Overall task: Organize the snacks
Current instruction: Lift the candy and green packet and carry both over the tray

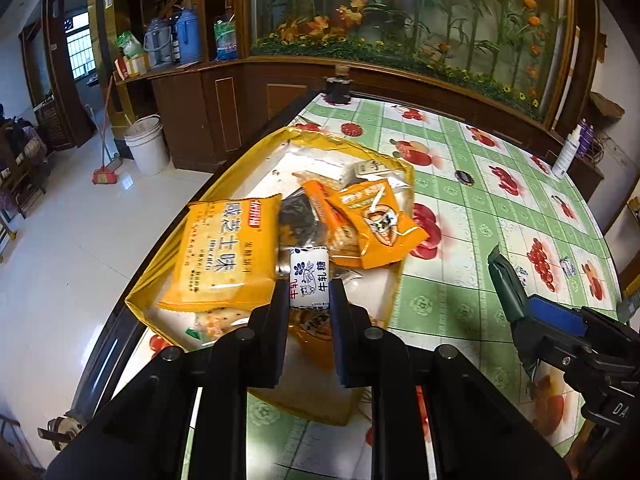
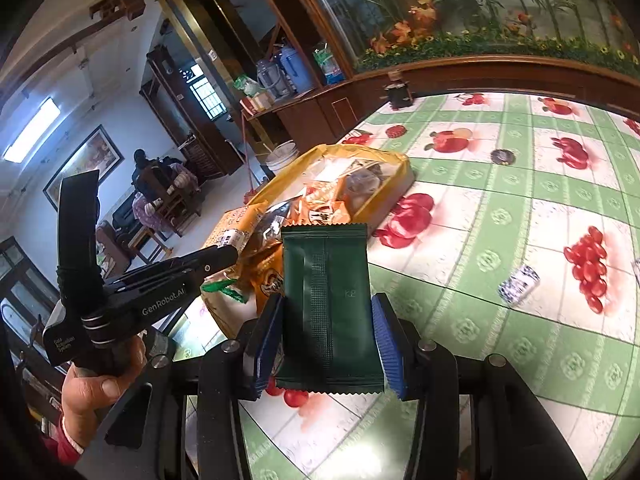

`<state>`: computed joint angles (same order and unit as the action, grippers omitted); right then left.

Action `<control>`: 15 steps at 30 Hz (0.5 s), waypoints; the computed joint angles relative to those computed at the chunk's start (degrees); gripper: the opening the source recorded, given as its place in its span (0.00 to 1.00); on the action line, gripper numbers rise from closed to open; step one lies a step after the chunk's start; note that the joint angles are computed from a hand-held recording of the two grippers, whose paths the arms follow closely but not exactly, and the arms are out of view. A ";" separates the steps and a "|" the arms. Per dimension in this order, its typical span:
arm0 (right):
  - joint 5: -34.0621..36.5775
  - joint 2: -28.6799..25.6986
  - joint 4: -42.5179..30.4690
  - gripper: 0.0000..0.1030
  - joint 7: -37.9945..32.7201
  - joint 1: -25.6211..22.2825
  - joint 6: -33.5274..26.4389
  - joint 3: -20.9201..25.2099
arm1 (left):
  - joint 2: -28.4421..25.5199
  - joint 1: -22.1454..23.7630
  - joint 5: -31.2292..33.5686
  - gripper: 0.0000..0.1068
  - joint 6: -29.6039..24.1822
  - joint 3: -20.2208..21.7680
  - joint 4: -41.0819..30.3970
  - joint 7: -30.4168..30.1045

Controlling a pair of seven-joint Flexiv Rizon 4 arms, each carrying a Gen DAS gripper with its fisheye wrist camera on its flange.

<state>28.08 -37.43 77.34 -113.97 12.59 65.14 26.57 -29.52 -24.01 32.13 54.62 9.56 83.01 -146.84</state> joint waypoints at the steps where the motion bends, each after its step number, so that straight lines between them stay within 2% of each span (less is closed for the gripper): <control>1: -0.29 -0.31 -0.54 0.44 0.14 0.31 -0.31 -0.12 | 0.04 0.28 -0.20 0.16 0.15 0.01 0.25 -0.01; 15: -3.10 -5.43 -8.55 0.44 2.02 3.47 -4.04 -1.36 | -0.75 1.37 -1.04 0.16 0.35 0.48 -0.07 0.92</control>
<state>24.98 -42.86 68.79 -111.95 16.06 61.11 25.21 -30.27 -22.64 31.08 54.97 10.04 82.94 -145.92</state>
